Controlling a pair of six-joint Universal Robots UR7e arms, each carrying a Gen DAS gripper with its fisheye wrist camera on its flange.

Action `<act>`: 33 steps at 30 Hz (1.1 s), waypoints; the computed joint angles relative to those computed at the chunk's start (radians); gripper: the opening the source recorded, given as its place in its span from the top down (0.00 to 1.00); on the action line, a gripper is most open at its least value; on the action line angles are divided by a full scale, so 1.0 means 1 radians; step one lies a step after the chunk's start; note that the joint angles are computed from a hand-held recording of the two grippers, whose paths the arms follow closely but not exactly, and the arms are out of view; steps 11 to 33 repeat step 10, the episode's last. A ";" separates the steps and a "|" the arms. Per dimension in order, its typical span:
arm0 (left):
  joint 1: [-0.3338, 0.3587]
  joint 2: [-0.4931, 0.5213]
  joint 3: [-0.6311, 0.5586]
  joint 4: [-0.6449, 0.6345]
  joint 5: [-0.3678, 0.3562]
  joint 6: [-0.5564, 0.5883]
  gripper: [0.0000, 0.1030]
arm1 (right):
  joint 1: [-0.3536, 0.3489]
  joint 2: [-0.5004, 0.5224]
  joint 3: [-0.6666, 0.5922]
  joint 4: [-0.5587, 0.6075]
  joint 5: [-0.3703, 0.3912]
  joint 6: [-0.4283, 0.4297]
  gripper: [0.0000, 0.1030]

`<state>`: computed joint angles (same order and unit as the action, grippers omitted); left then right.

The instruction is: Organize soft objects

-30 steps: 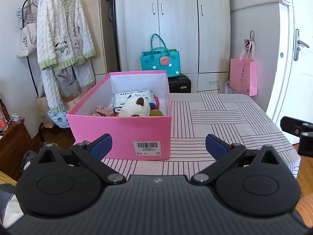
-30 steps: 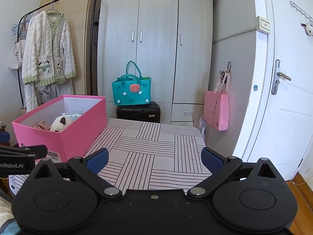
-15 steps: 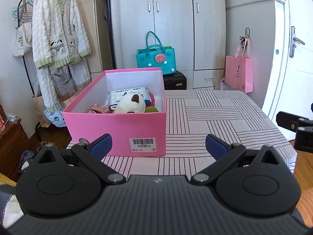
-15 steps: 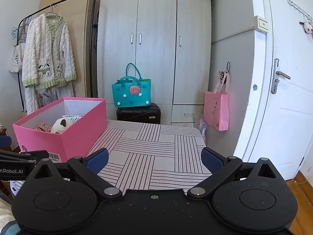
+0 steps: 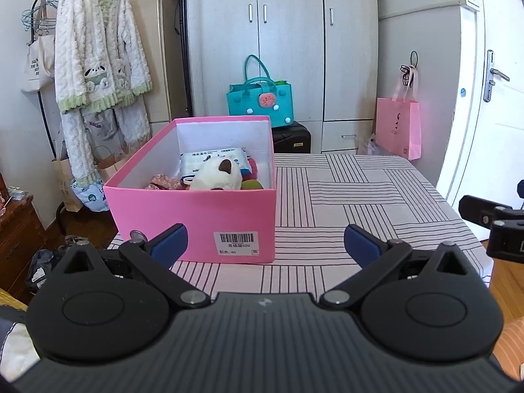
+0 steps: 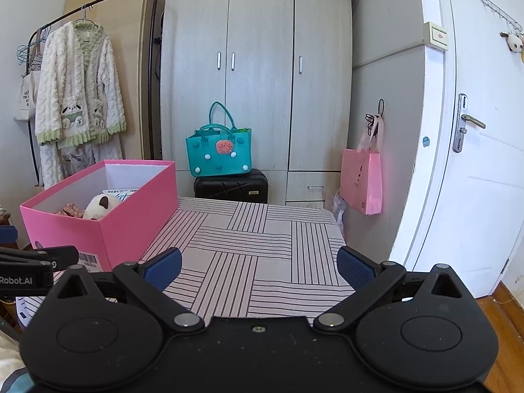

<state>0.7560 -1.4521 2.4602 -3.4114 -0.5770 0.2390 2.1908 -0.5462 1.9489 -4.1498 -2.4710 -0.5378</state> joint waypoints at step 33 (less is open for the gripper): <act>-0.003 0.001 0.001 -0.004 0.005 0.007 0.00 | -0.004 -0.002 0.003 -0.003 0.009 -0.003 0.01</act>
